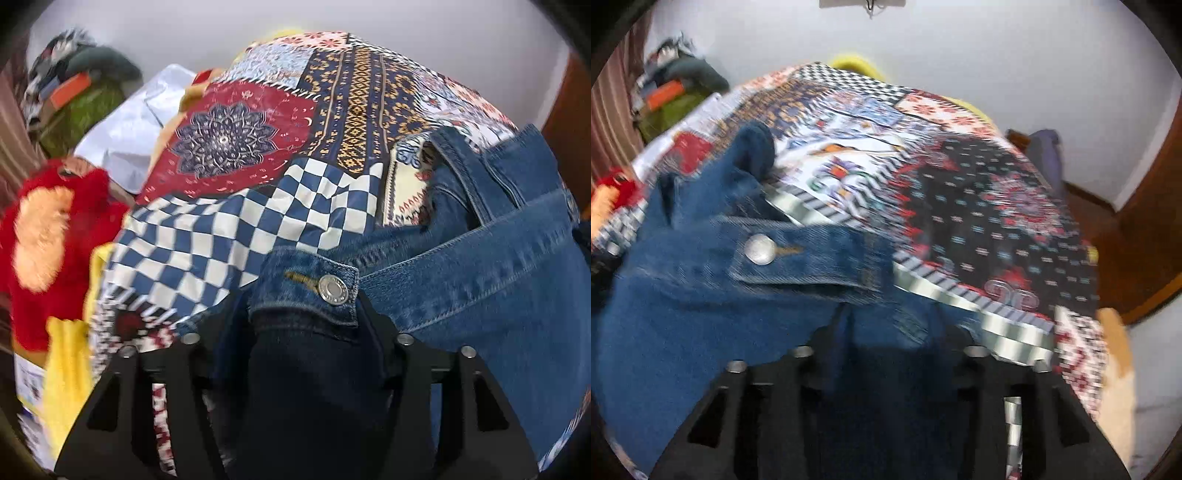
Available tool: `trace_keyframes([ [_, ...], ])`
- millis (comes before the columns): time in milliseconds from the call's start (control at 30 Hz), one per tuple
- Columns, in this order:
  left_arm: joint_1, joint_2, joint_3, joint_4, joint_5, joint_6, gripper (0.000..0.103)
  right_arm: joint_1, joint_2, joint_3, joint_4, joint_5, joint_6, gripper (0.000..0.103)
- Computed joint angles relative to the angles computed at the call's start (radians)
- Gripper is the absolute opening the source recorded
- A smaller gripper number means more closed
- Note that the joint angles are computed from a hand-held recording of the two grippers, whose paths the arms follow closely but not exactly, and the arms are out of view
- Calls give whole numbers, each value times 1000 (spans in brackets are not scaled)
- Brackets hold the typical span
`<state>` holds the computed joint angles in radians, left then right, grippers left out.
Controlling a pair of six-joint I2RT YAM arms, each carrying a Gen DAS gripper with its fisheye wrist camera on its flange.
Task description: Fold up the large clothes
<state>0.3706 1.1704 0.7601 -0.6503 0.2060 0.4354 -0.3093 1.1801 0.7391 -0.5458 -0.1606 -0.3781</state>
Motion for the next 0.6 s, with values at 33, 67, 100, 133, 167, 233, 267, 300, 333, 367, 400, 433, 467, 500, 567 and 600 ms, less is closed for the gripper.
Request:
trace_keyframes([
  [33, 7, -19, 4, -12, -5, 12, 72, -13, -24, 0, -30, -10, -19, 46],
  [67, 25, -43, 10, -28, -6, 28, 76, -18, -52, 0, -60, -3, -33, 46],
  [100, 47, -74, 14, -43, -7, 41, 83, -13, -89, -2, -90, 22, -41, 46],
  [133, 73, -101, 27, -57, -1, 48, 86, -7, -123, -1, -120, 39, -49, 46],
  [167, 100, -120, 46, -75, 5, 49, 86, -5, -159, 3, -155, 34, -59, 46],
  [233, 141, -128, 89, -115, 18, 55, 86, -3, -247, 21, -248, -31, -82, 46],
  [267, 162, -132, 107, -141, 37, 65, 86, 12, -279, 32, -283, -43, -77, 46],
  [300, 182, -144, 123, -177, 61, 79, 86, 38, -317, 47, -326, -60, -67, 46],
  [333, 207, -166, 138, -217, 89, 103, 86, 74, -344, 62, -360, -68, -48, 46],
  [367, 219, -184, 141, -237, 100, 115, 86, 129, -369, 83, -402, -75, -19, 46],
  [400, 237, -210, 142, -267, 120, 137, 86, 183, -385, 94, -427, -71, 12, 46],
  [433, 262, -237, 144, -311, 153, 172, 87, 260, -403, 105, -448, -63, 60, 46],
  [467, 275, -249, 146, -342, 176, 194, 88, 338, -414, 112, -460, -54, 111, 46],
  [500, 284, -266, 143, -371, 192, 212, 88, 407, -422, 114, -468, -37, 157, 46],
  [567, 312, -296, 129, -429, 235, 256, 90, 556, -419, 106, -461, -4, 260, 46],
  [600, 313, -309, 114, -448, 244, 265, 91, 639, -409, 96, -449, 16, 315, 46],
])
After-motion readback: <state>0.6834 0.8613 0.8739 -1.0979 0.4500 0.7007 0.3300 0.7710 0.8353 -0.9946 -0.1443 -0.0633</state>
